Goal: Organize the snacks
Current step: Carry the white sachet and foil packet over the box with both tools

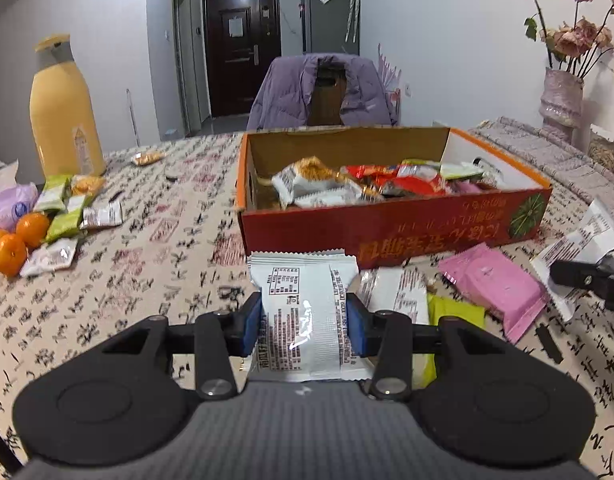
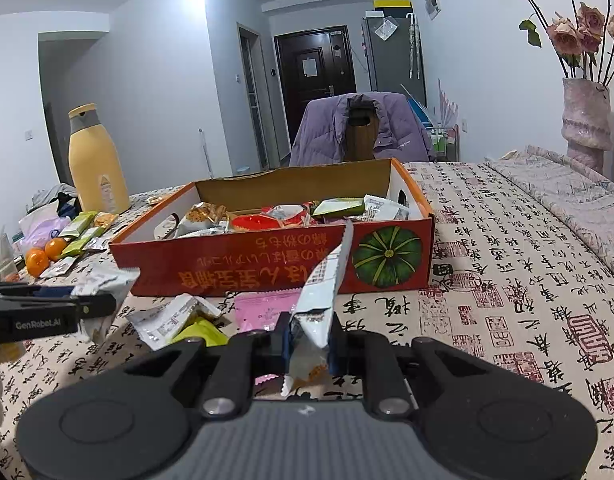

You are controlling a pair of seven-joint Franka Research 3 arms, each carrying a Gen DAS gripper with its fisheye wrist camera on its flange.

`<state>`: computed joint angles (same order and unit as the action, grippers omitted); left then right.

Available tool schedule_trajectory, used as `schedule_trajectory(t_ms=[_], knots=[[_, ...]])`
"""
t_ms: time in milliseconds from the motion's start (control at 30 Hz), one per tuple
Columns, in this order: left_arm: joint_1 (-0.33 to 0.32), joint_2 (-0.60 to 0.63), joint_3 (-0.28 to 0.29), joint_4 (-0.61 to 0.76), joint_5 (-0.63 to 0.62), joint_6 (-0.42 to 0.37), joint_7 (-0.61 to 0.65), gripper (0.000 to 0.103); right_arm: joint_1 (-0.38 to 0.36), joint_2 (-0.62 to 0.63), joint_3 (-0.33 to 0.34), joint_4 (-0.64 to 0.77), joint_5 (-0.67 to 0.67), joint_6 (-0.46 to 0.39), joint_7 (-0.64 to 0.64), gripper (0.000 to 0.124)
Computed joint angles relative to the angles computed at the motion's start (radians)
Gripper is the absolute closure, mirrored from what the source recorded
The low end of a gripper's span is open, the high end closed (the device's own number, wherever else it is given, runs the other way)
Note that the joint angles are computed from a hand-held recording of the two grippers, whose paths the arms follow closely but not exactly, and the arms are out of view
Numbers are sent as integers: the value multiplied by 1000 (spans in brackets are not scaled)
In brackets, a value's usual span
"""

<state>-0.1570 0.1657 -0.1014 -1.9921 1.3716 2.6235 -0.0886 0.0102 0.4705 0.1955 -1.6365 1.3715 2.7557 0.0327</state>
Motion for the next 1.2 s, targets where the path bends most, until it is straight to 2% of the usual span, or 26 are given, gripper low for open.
schedule_trajectory(t_ms=[233,567,967,1200], knots=[[3,19,4,-3,-65,10,45,58,0,3,1,0,-10,2,9,108],[-9,15,5,-6,-53,-3,32,57,-2,4,3,1,-11,2,10,108],[-4,-33,-6,-31,33,-19,-48,60,-4,4,6,-3,7,-3,-13,108],[4,-40,-15,7,100,-23,-85,60,2,-1,11,21,25,-11,-35,108]])
